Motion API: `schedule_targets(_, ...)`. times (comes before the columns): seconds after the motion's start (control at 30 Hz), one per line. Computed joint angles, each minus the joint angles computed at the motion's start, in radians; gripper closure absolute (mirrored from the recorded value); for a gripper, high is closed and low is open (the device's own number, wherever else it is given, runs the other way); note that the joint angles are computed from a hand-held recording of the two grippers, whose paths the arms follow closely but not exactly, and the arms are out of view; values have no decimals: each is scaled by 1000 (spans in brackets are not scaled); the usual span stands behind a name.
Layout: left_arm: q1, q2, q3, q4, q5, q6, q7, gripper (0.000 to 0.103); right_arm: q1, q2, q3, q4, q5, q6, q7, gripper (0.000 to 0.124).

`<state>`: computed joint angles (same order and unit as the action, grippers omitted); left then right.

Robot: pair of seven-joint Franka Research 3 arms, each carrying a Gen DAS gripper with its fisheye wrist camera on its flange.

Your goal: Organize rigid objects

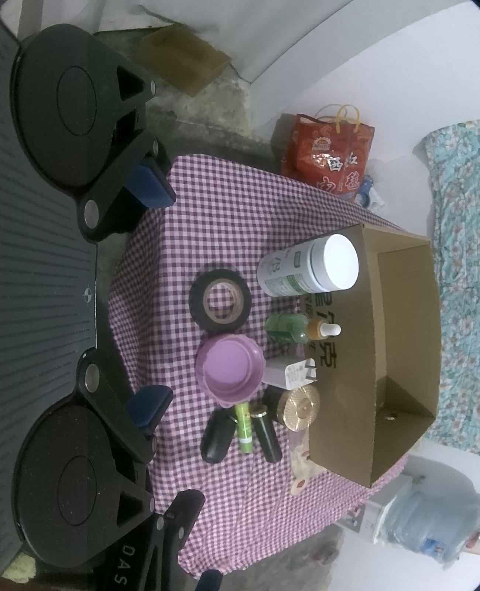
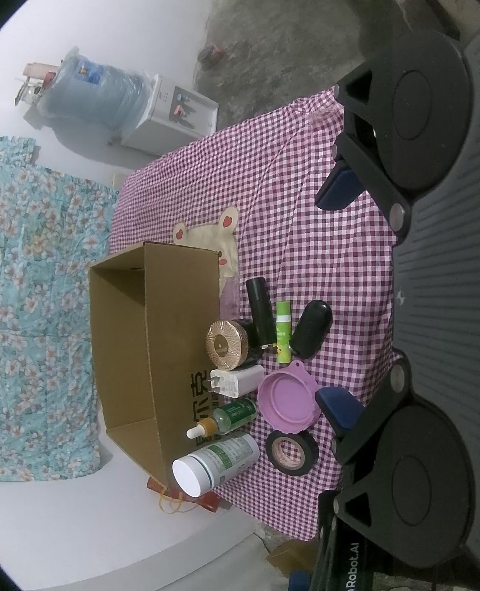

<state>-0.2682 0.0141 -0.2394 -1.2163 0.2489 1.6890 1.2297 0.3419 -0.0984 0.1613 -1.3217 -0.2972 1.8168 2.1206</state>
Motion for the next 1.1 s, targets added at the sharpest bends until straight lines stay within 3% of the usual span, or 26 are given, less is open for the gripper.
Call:
schedule_targets(0.9, -5, 3, -2, 5, 13, 3, 9, 0, -6, -8, -5, -17, 7, 30, 12, 21)
schedule_targets(1.1, -10, 16, -4, 9, 34, 60, 38, 0, -29, -30, -16, -51, 13, 74, 36, 21)
